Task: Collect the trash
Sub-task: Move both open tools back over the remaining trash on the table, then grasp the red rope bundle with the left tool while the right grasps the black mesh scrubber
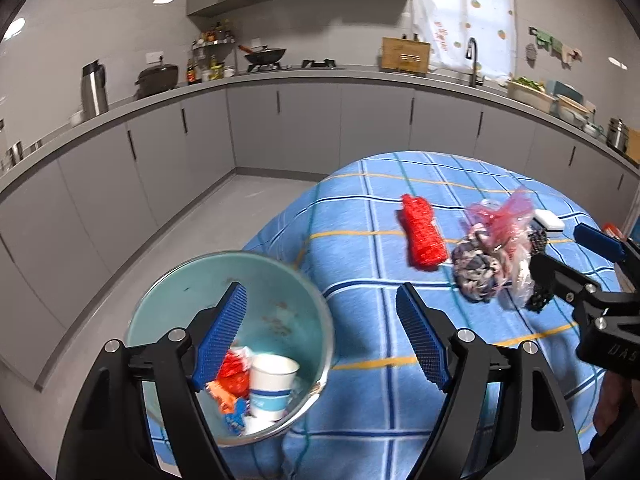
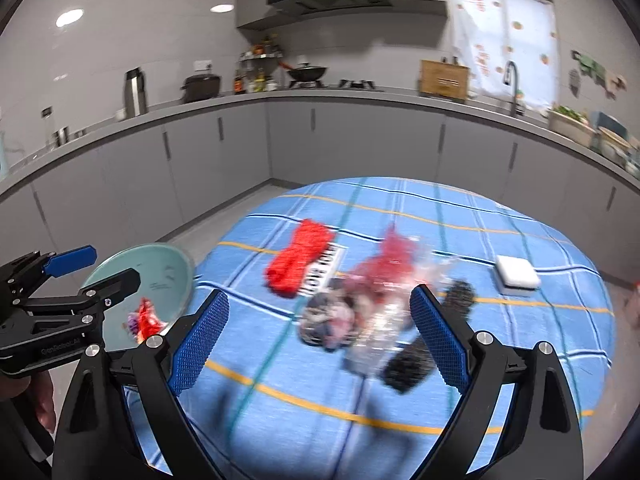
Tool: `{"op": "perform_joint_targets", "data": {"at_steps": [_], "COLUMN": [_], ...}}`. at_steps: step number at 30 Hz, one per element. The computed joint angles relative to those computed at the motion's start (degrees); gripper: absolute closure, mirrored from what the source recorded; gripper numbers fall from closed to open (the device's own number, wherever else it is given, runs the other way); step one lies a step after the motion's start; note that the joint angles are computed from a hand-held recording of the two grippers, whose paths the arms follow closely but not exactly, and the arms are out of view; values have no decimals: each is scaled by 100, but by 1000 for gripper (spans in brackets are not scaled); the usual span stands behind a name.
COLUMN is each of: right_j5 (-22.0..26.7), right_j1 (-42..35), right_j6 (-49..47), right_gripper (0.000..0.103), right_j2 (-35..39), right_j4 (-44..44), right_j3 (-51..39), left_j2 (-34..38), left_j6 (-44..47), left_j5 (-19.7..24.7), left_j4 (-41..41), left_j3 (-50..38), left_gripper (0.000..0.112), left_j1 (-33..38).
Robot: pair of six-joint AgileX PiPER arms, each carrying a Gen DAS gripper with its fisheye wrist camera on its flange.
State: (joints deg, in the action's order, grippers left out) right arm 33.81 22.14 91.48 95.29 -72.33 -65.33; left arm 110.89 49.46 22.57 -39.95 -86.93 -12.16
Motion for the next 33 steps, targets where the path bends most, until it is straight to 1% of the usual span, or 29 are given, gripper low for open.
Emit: {"op": "perform_joint_targets", "data": {"at_steps": [6,10,12,14,19,20,21,23,25,26,29,31,33], "right_j5": [213,275,313,325,418,462,394,351,195,109,-131,-219,-303], "right_j1": [-298,-539,-653,-733,-1002,-1067,-1145,-1251,-1380,-1460,-1597,-1626,-1625], "right_j6": [442,448,418,421,305,196,106,-135,-401,-661,-1198,-1395,-1450], "right_gripper": [13,13,14,14,20,21,24,25,33,35,51,70,77], "right_j2": [-342,-348,-289,-236,49,161,213,353,476,578,732,790,742], "right_j4": [-148,22,140,203,493,665,782,1071,1357,1640,2204,2394,2398], "right_j3": [459,560,551,552,367,246,195,37,-62,-164,-298,-337,-272], "left_j2": [311,591,718,856,1183,1264,1282,1388,1486,1532,1686,1801,1934], "left_j6": [-601,-1098,-1337,-1546,-2012,-2137,-2161,-2267,-2367,-2393,-2515,-2582,-2666], "left_j5": [0,83,129,233,371,408,411,472,527,558,699,801,901], "left_j4": [570,1019,1248,1429,1870,1972,1991,2087,2182,2193,2258,2311,2378], "left_j3": [-453,-836,-1019,-1242,-1729,-1859,-1880,-2054,-2207,-2275,-2509,-2694,-2897], "left_gripper": [36,34,32,32,31,31,31,31,30,30,30,30,30], "left_j1": [-393,-601,-683,-744,-882,-905,-908,-929,-952,-958,-991,-1018,-1048]}}
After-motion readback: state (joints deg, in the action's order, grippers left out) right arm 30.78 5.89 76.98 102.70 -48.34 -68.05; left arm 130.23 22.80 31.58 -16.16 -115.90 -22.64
